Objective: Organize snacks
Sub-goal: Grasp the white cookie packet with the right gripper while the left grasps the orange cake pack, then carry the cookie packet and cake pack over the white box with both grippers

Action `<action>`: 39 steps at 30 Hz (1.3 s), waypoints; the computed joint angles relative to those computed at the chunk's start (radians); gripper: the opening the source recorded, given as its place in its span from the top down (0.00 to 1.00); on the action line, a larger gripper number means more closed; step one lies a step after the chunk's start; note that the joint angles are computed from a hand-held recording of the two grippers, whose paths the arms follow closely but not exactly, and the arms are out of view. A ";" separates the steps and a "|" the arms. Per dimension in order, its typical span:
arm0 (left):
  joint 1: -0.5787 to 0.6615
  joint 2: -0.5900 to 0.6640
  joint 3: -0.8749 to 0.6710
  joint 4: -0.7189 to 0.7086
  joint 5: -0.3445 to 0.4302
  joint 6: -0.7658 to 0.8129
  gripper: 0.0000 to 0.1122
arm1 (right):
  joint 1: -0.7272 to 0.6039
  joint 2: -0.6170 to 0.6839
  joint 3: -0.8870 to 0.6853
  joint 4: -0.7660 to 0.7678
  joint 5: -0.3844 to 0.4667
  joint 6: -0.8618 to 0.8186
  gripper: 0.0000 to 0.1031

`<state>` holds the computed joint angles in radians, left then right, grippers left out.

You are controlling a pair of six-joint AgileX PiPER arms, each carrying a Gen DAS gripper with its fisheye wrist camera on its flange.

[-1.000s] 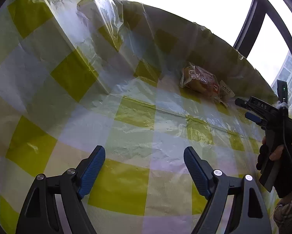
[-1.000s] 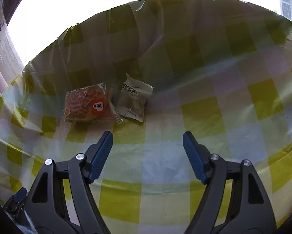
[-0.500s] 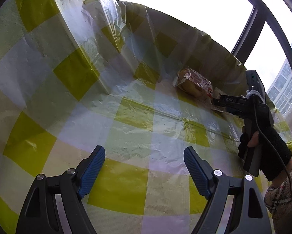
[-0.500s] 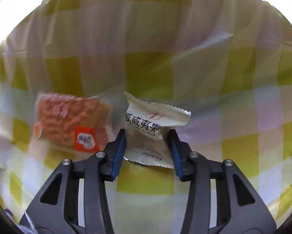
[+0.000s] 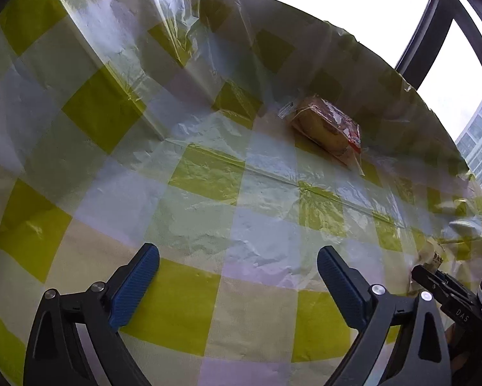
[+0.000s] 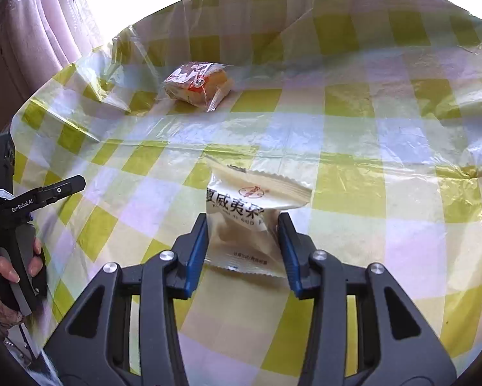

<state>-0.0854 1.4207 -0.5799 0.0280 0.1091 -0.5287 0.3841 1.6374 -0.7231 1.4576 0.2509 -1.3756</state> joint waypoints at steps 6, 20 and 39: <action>-0.039 0.295 -0.427 -0.428 0.182 0.070 0.11 | 0.018 0.027 -0.018 0.046 -0.013 -0.020 0.54; -0.182 0.841 -1.401 0.296 0.921 -0.555 0.11 | -0.060 0.047 -0.010 0.145 0.107 -0.119 0.54; -0.394 0.175 -0.293 0.775 0.372 -0.759 0.59 | -0.033 0.050 -0.022 0.118 0.067 -0.090 0.54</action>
